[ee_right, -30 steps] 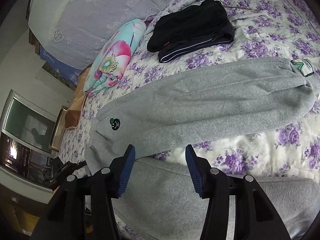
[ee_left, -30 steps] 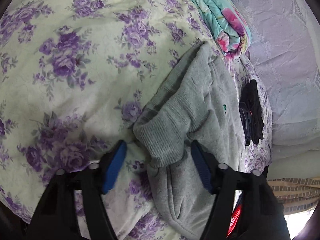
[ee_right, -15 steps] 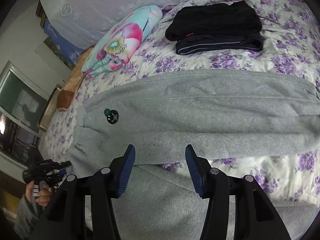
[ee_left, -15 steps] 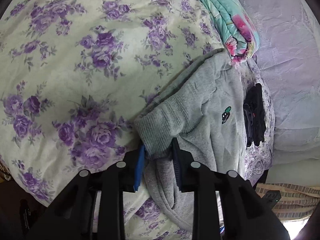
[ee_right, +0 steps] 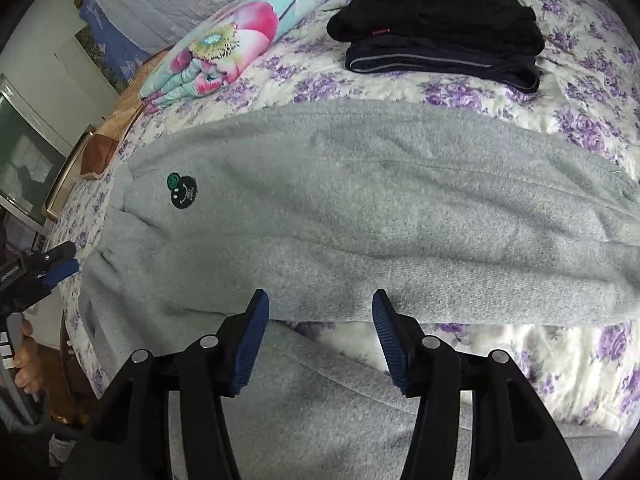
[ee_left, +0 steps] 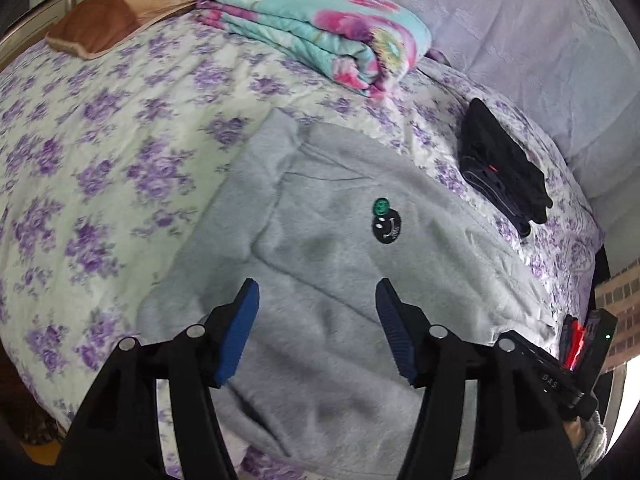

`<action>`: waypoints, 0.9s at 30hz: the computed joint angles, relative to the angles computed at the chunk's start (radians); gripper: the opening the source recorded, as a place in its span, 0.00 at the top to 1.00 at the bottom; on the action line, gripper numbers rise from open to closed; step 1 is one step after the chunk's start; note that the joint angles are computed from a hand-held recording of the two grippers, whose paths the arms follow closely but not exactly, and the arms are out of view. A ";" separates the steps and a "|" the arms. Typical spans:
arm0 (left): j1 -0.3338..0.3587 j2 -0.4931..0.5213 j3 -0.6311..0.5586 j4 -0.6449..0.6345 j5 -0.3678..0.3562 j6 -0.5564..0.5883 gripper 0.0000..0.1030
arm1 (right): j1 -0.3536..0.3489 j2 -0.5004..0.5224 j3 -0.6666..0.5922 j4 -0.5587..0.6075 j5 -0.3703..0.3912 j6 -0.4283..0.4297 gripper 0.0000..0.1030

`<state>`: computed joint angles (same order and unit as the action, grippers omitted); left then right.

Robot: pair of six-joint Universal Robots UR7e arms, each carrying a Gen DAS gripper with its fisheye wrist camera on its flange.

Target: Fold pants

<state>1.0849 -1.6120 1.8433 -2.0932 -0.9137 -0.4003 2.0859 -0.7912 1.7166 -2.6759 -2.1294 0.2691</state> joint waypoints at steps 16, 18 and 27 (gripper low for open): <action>0.007 0.158 0.038 -0.056 0.202 0.148 0.31 | -0.028 0.033 -0.015 0.065 -0.070 0.048 0.39; 0.004 0.140 0.037 -0.059 0.176 0.129 0.31 | -0.027 0.020 -0.003 0.064 -0.066 0.067 0.39; -0.099 0.061 0.089 -0.099 0.267 0.114 0.15 | -0.003 -0.072 0.098 -0.008 -0.078 0.159 0.38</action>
